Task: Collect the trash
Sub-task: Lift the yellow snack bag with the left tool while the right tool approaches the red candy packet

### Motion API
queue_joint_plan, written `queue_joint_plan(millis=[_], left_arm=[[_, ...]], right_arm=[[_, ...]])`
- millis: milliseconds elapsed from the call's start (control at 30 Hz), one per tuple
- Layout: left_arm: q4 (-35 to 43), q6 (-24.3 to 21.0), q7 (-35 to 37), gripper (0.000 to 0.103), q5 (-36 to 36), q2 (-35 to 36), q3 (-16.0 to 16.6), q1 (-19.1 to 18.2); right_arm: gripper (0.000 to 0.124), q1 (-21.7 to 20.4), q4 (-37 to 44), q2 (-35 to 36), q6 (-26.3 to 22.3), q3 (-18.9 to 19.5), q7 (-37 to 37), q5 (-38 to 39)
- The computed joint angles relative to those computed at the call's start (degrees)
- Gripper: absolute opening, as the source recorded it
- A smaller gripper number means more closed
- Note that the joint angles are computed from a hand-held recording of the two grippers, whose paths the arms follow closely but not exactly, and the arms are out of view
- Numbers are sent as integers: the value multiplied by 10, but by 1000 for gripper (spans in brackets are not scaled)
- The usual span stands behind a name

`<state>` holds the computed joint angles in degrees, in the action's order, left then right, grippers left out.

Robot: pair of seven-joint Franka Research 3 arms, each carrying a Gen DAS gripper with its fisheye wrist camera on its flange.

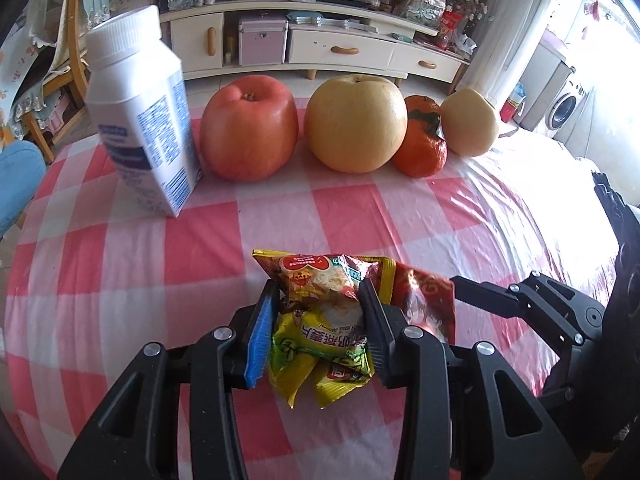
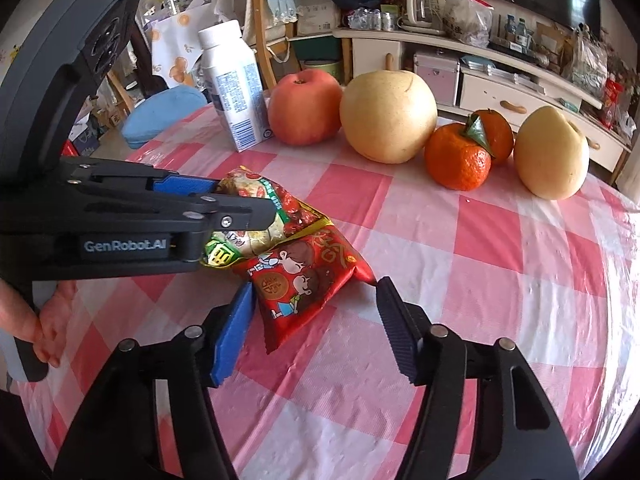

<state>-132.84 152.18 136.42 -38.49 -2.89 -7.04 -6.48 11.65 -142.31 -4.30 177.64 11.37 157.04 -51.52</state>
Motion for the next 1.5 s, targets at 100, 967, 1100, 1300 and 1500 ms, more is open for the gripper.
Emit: queue_joint_plan(millis=[100, 967, 1100, 1300, 1500], left_arm=[[-16, -10, -4, 41, 8, -17, 5, 2], [-163, -104, -22, 40, 61, -237, 115, -23], [-169, -121, -10, 40, 45, -249, 129, -35], [-166, -129, -11, 40, 37, -239, 125, -34], [-155, -135, -11, 40, 23, -227, 125, -29]], right_arm=[[42, 6, -12, -7, 6, -3, -35, 35], [89, -280, -50, -51, 34, 219, -28, 132], [92, -273, -34, -31, 28, 198, -10, 101], [94, -218, 9, 12, -1, 159, -54, 73], [71, -169, 26, 18, -50, 126, -57, 44]])
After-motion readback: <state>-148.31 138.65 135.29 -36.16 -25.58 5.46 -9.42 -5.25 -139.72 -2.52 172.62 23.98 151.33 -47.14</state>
